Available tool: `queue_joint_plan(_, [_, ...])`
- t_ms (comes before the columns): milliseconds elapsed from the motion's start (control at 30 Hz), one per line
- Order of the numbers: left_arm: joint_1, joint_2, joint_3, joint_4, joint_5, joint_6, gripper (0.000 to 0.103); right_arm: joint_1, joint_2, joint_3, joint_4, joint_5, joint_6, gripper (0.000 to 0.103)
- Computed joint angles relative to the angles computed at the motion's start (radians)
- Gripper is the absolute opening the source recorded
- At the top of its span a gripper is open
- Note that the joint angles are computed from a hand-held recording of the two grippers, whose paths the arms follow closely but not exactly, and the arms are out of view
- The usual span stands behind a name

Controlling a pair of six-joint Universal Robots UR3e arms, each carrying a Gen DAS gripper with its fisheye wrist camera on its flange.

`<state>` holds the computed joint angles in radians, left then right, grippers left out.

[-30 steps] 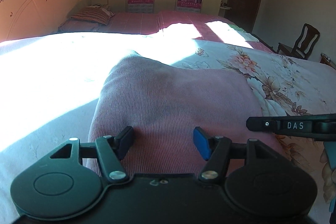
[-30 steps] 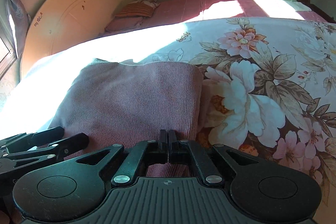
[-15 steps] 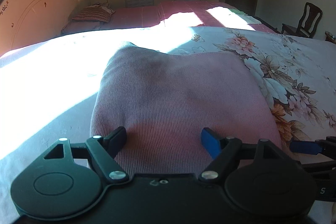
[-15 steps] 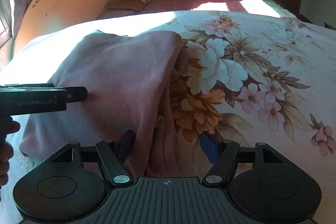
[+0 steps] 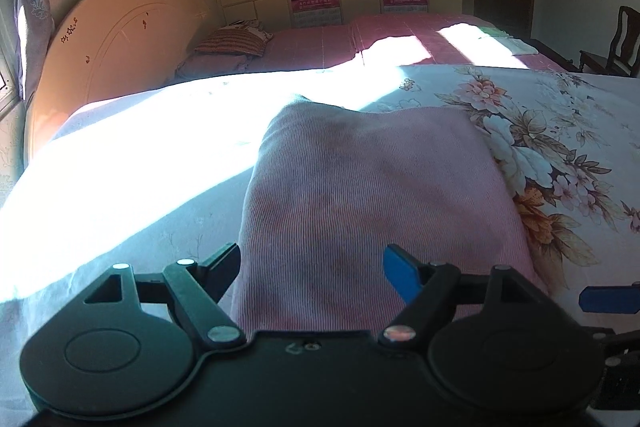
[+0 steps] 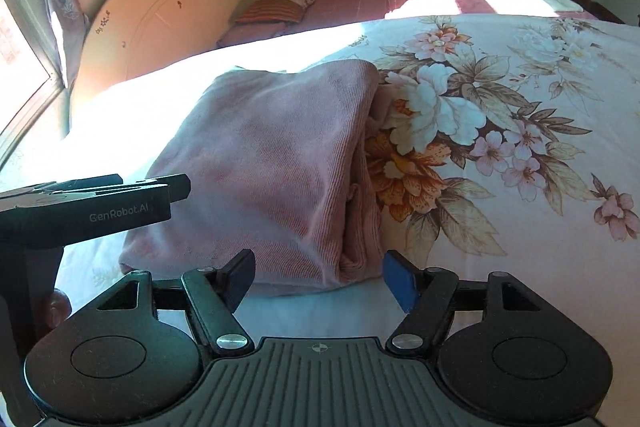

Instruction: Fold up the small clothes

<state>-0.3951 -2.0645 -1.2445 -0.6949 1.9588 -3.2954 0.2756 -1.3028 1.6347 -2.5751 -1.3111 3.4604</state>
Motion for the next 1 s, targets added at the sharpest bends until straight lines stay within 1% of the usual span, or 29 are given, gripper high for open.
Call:
queue_joint_plan(67, [-0.015, 0.077, -0.047, -0.041, 0.007, -0.008, 0.078, -0.042, -0.090, 0.077, 0.030, 0.124, -0.011, 0.081])
queue_joint_plan(133, [-0.035, 0.176, -0.108, -0.086, 0.008, -0.045, 0.078, -0.064, -0.193, 0.157, 0.037, 0.187, -0.009, 0.085])
queue_joint_plan(167, [-0.042, 0.221, -0.139, -0.096, 0.005, -0.063, 0.078, -0.070, -0.250, 0.195, 0.044, 0.206, -0.011, 0.091])
queue_joint_plan(200, [-0.053, 0.287, -0.183, -0.109, 0.001, -0.090, 0.078, -0.071, -0.306, 0.223, 0.058, 0.213, -0.010, 0.098])
queue_joint_plan(233, [-0.069, 0.338, -0.215, -0.124, 0.012, -0.118, 0.078, -0.066, -0.368, 0.251, 0.076, 0.213, -0.010, 0.102])
queue_joint_plan(267, [-0.087, 0.374, -0.235, -0.141, 0.026, -0.141, 0.078, -0.060, -0.411, 0.259, 0.105, 0.212, -0.019, 0.103])
queue_joint_plan(300, [-0.115, 0.415, -0.250, -0.170, 0.055, -0.171, 0.078, -0.042, -0.466, 0.254, 0.170, 0.189, -0.031, 0.103])
queue_joint_plan(333, [-0.157, 0.447, -0.249, -0.223, 0.106, -0.211, 0.078, -0.007, -0.512, 0.238, 0.232, 0.134, -0.030, 0.103])
queue_joint_plan(400, [-0.225, 0.488, -0.240, -0.310, 0.170, -0.277, 0.078, 0.095, -0.574, 0.213, 0.297, -0.026, -0.006, 0.103])
queue_joint_plan(433, [-0.261, 0.508, -0.230, -0.364, 0.194, -0.314, 0.078, 0.163, -0.605, 0.208, 0.314, -0.124, 0.013, 0.103])
queue_joint_plan(500, [-0.341, 0.536, -0.198, -0.468, 0.240, -0.401, 0.078, 0.289, -0.666, 0.238, 0.276, -0.284, 0.057, 0.103])
queue_joint_plan(533, [-0.402, 0.538, -0.168, -0.539, 0.286, -0.466, 0.078, 0.370, -0.688, 0.245, 0.256, -0.384, 0.092, 0.103])
queue_joint_plan(567, [-0.447, 0.535, -0.142, -0.591, 0.322, -0.512, 0.078, 0.461, -0.688, 0.230, 0.262, -0.500, 0.143, 0.103])
queue_joint_plan(633, [-0.556, 0.523, -0.071, -0.722, 0.396, -0.617, 0.078, 0.628, -0.676, 0.170, 0.321, -0.697, 0.244, 0.103])
queue_joint_plan(733, [-0.696, 0.465, 0.091, -0.934, 0.464, -0.782, 0.078, 0.832, -0.656, 0.094, 0.392, -0.899, 0.334, 0.103])
queue_joint_plan(767, [-0.727, 0.452, 0.129, -0.981, 0.474, -0.824, 0.078, 0.896, -0.643, 0.067, 0.422, -0.962, 0.373, 0.103])
queue_joint_plan(833, [-0.804, 0.408, 0.233, -1.103, 0.502, -0.935, 0.078, 0.991, -0.624, 0.012, 0.494, -1.051, 0.451, 0.103])
queue_joint_plan(900, [-0.865, 0.369, 0.321, -1.207, 0.537, -1.022, 0.078, 1.065, -0.611, -0.029, 0.552, -1.127, 0.513, 0.103])
queue_joint_plan(1000, [-0.923, 0.298, 0.465, -1.360, 0.580, -1.118, 0.078, 1.125, -0.595, -0.081, 0.626, -1.183, 0.570, 0.103])
